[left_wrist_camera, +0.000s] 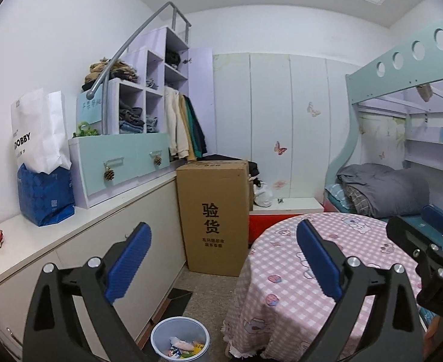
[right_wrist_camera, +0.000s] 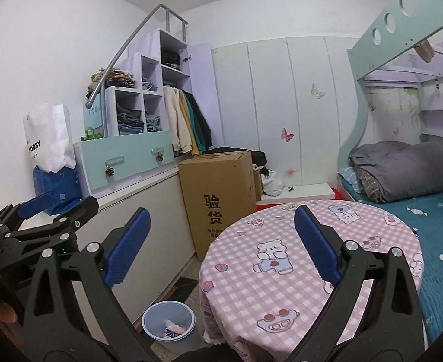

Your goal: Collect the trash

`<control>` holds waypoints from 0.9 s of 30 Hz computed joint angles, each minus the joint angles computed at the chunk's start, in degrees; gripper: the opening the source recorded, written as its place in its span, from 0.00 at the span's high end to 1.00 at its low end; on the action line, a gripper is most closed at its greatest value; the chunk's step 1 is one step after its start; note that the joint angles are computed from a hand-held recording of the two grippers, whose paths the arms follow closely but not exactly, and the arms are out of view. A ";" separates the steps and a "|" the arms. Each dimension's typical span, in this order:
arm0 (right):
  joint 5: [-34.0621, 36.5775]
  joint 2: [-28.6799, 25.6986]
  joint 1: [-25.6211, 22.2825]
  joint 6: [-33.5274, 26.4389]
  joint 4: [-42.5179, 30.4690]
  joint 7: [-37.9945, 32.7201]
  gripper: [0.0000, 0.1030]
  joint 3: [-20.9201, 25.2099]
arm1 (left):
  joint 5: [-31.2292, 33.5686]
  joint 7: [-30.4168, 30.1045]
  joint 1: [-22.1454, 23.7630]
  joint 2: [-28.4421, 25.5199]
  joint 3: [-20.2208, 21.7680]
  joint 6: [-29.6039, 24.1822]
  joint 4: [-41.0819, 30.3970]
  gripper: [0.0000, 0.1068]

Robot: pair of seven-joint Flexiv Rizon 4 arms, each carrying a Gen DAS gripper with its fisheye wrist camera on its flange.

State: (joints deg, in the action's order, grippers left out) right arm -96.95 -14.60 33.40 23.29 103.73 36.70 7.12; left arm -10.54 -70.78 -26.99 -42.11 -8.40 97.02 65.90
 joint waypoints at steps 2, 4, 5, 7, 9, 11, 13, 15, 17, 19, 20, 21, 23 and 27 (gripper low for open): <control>0.59 -0.01 0.39 -1.22 0.23 -0.04 0.08 0.20 | 0.33 -0.01 0.36 0.70 -0.85 1.12 1.48 0.11; 0.76 0.11 0.55 -1.67 0.57 0.30 0.08 0.33 | 0.76 0.49 1.46 1.13 -2.86 1.63 2.59 0.11; 1.05 0.11 0.58 -1.77 0.55 0.14 0.08 0.37 | 0.91 0.73 1.70 1.31 -3.34 1.66 3.00 0.11; 1.40 0.11 0.80 -2.27 0.67 -0.19 0.08 0.48 | 0.77 0.59 0.93 1.57 -2.12 1.81 3.36 0.11; 1.77 0.22 0.90 -2.51 0.83 -0.25 0.08 0.57 | 0.91 0.83 1.03 1.76 -2.30 1.85 3.79 0.11; 1.86 0.27 0.90 -2.40 1.01 0.11 0.08 0.64 | 0.80 0.81 0.85 1.90 -2.09 1.79 3.97 0.11; 2.04 0.26 1.02 -2.57 1.07 0.19 0.08 0.71 | 0.74 0.78 0.47 1.83 -1.53 1.90 3.92 0.11; 2.11 0.19 1.07 -2.49 1.00 0.16 0.08 0.72 | 0.78 0.93 0.56 1.93 -1.75 1.73 4.02 0.11; 2.30 0.04 1.17 -2.42 0.84 -0.01 0.08 0.72 | 0.83 1.01 0.40 2.04 -1.52 1.69 4.24 0.11; 2.41 -0.07 1.29 -2.43 0.71 -0.16 0.08 0.68 | 0.84 1.09 0.27 2.11 -1.37 1.55 4.32 0.11; 2.50 -0.19 1.33 -2.42 0.55 -0.19 0.08 0.63 | 0.83 1.13 0.18 2.12 -1.25 1.41 4.29 0.11; 2.56 -0.26 1.38 -2.36 0.47 -0.19 0.08 0.60 | 0.86 1.16 0.16 2.13 -1.21 1.45 4.38 0.11; 2.65 -0.31 1.47 -2.32 0.45 -0.17 0.08 0.57 | 0.78 1.24 0.22 2.07 -1.27 1.08 4.23 0.11; 2.94 -0.62 1.66 -2.26 0.17 -0.34 0.08 0.47 | 0.44 1.02 -0.17 1.76 -0.58 0.26 3.51 0.11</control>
